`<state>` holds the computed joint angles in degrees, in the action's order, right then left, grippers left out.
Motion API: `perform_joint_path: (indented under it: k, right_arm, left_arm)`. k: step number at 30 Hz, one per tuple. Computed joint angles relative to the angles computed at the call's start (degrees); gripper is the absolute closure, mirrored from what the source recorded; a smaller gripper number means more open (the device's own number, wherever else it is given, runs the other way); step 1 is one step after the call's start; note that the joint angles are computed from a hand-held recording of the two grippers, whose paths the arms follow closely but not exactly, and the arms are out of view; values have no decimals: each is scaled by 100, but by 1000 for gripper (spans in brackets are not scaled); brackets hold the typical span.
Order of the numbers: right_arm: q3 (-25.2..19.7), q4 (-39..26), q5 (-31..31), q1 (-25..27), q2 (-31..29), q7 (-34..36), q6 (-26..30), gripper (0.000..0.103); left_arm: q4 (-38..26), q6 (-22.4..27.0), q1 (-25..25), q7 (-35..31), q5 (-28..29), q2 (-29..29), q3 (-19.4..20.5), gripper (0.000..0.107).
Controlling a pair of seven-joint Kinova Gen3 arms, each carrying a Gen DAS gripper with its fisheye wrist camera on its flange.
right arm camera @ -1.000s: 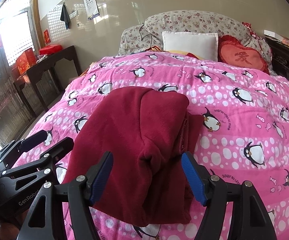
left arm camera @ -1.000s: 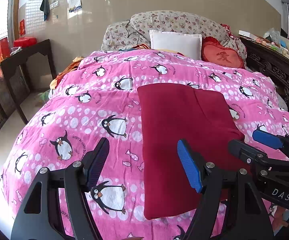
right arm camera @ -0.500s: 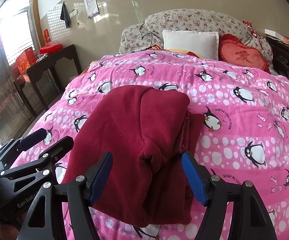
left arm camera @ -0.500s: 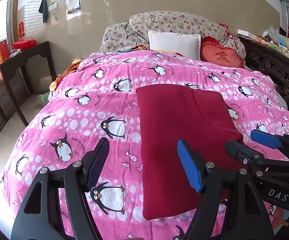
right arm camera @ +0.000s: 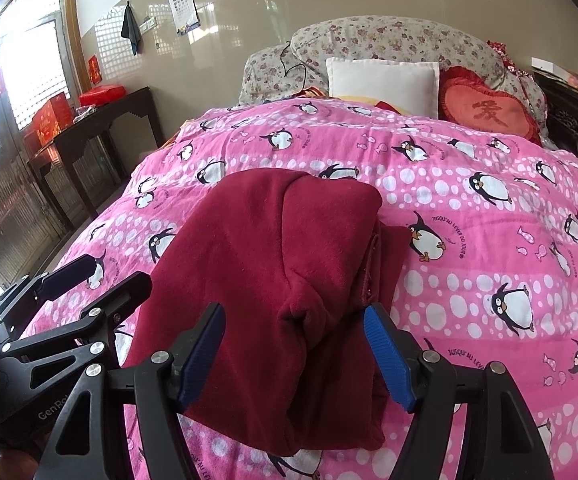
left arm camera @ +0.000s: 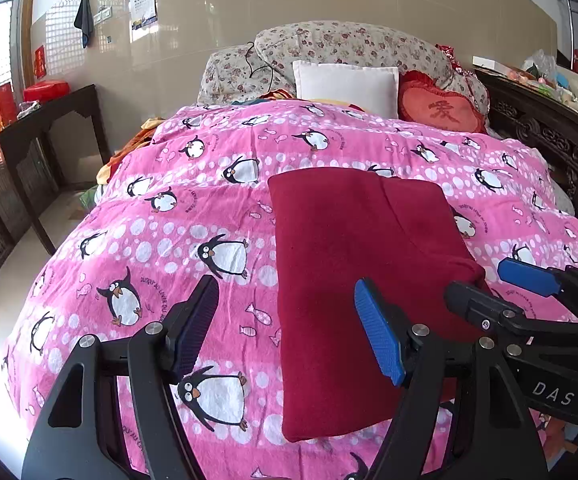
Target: Fold small clothes
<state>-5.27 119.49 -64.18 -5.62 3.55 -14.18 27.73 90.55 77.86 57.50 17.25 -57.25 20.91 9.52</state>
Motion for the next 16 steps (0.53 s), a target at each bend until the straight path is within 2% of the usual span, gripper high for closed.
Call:
perform_joint_path:
  k: [7, 12, 16]
  right_arm:
    - [-8, -34, 74, 3, 41, -91, 12, 33]
    - [-24, -30, 79, 13, 43, -106, 19, 33]
    - [-20, -33, 64, 36, 52, -105, 45, 33]
  left_arm:
    - [24, -7, -18, -19, -23, -4, -8, 37]
    - [191, 54, 75, 125, -338, -26, -9, 37]
    - [414, -252, -59, 238, -404, -217, 59, 37]
